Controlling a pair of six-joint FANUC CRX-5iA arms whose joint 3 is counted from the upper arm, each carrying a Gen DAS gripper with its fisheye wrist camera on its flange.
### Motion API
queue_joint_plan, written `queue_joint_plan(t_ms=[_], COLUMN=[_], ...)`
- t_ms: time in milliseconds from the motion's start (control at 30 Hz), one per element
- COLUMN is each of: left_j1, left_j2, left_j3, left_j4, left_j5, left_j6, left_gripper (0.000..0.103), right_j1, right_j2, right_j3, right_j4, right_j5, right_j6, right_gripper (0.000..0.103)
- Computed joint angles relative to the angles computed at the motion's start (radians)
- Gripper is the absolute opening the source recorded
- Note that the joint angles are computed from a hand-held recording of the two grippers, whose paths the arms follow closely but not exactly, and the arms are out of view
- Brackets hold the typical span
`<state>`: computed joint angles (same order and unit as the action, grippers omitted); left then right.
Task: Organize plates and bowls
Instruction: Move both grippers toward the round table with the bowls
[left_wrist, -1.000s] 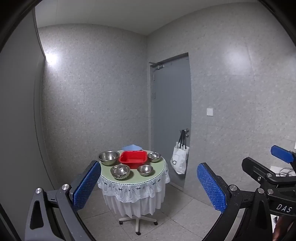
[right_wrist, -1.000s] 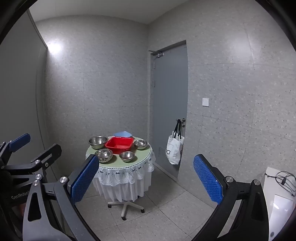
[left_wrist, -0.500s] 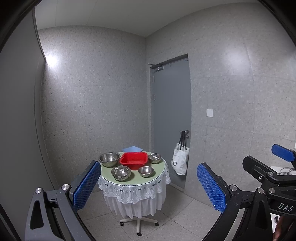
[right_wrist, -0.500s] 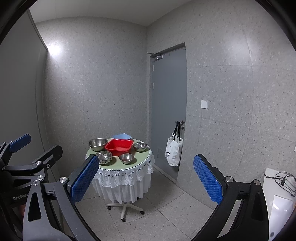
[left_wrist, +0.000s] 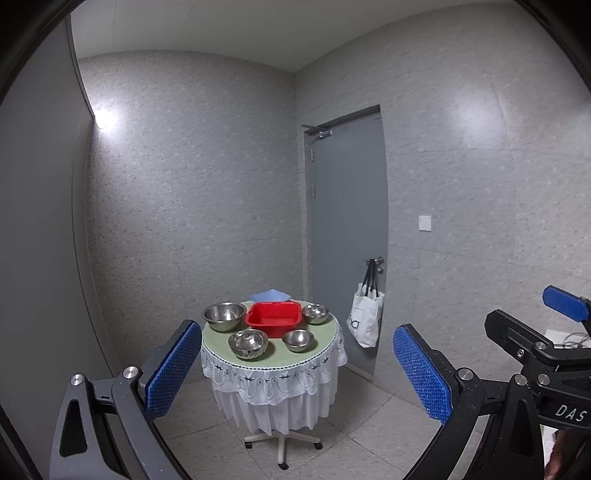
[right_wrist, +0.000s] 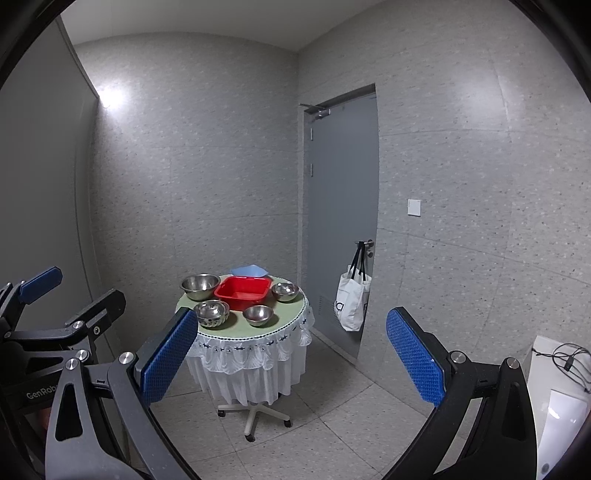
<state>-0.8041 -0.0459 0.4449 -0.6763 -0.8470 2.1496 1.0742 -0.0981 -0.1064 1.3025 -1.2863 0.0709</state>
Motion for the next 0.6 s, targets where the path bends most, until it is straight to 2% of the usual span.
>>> queue_joint_plan(t_ms=[333, 600], left_j1=[0.102, 0.267], left_j2=[0.051, 0.118], left_j3=[0.028, 0.042], left_j4=[0.101, 0.306], left_j5=[0.067, 0.193], left_j6=[-0.073, -0.228], left_gripper=[0.102, 0.102], right_j1=[-0.068, -0.143], right_j2=[0.069, 0.188], right_j3=[0.057, 0.177], right_j4=[-0.007, -0.002], right_j5=[0.073, 0.136], right_j6=[0.013, 0.048], right_gripper=[0.103, 0.103])
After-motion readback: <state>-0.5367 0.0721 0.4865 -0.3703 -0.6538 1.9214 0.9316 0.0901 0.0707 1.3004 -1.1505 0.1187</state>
